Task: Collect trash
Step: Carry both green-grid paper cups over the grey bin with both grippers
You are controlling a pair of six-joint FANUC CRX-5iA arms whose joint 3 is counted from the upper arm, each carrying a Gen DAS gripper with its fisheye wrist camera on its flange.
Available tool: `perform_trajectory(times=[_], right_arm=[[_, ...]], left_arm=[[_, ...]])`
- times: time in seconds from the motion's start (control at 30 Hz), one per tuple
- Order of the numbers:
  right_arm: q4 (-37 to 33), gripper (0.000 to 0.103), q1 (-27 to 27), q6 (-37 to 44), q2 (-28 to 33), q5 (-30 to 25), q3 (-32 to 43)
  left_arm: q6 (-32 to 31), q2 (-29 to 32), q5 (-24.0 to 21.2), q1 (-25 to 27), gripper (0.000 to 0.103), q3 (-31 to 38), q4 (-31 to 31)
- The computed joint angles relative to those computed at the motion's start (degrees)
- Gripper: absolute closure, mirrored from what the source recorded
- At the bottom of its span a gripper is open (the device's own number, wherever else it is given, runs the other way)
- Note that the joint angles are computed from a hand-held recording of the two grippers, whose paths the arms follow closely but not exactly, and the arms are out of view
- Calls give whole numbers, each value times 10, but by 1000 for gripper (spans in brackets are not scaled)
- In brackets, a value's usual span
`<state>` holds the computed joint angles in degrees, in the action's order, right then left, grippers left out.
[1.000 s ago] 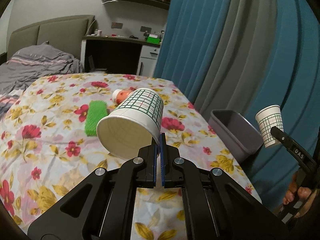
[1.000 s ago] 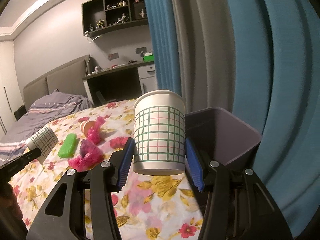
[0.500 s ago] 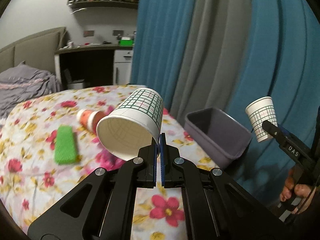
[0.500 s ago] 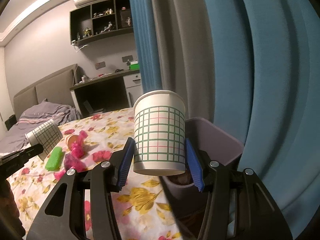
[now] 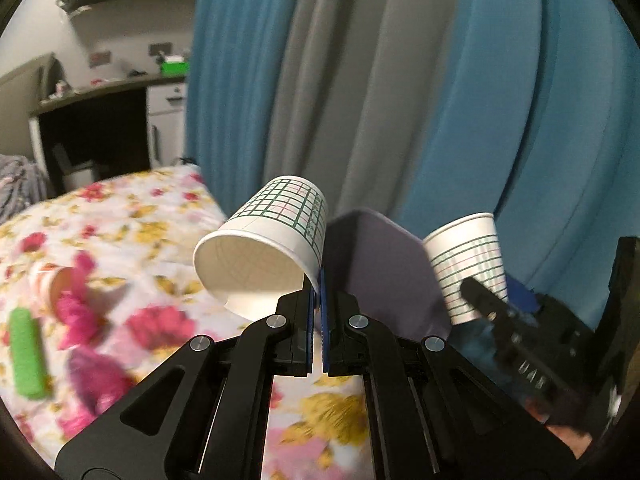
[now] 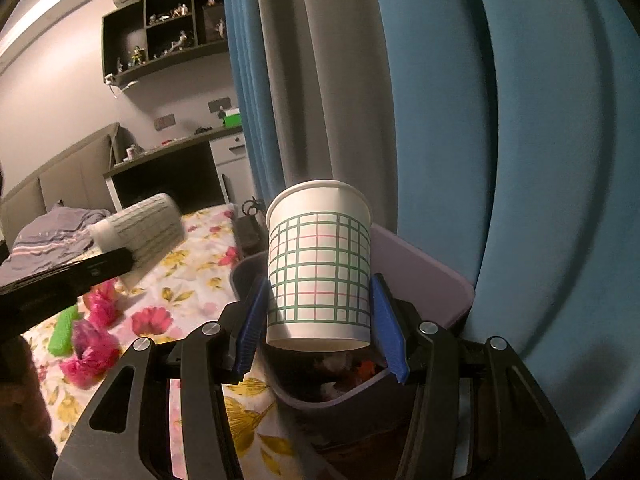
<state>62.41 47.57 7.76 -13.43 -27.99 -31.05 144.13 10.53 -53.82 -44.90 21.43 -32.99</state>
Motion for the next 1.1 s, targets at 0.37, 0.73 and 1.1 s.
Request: perform_trajectory(times=[0.37, 0.73, 1.1], right_arm=[[-39, 52, -5, 36, 32, -6, 21], [-68, 52, -12, 59, 39, -9, 24], [-97, 52, -20, 80, 50, -11, 31]], left_arm=[[-86, 70, 52, 38, 101, 35, 97], [-144, 115, 74, 66, 101, 59, 181], [-181, 151, 78, 78, 101, 81, 244]])
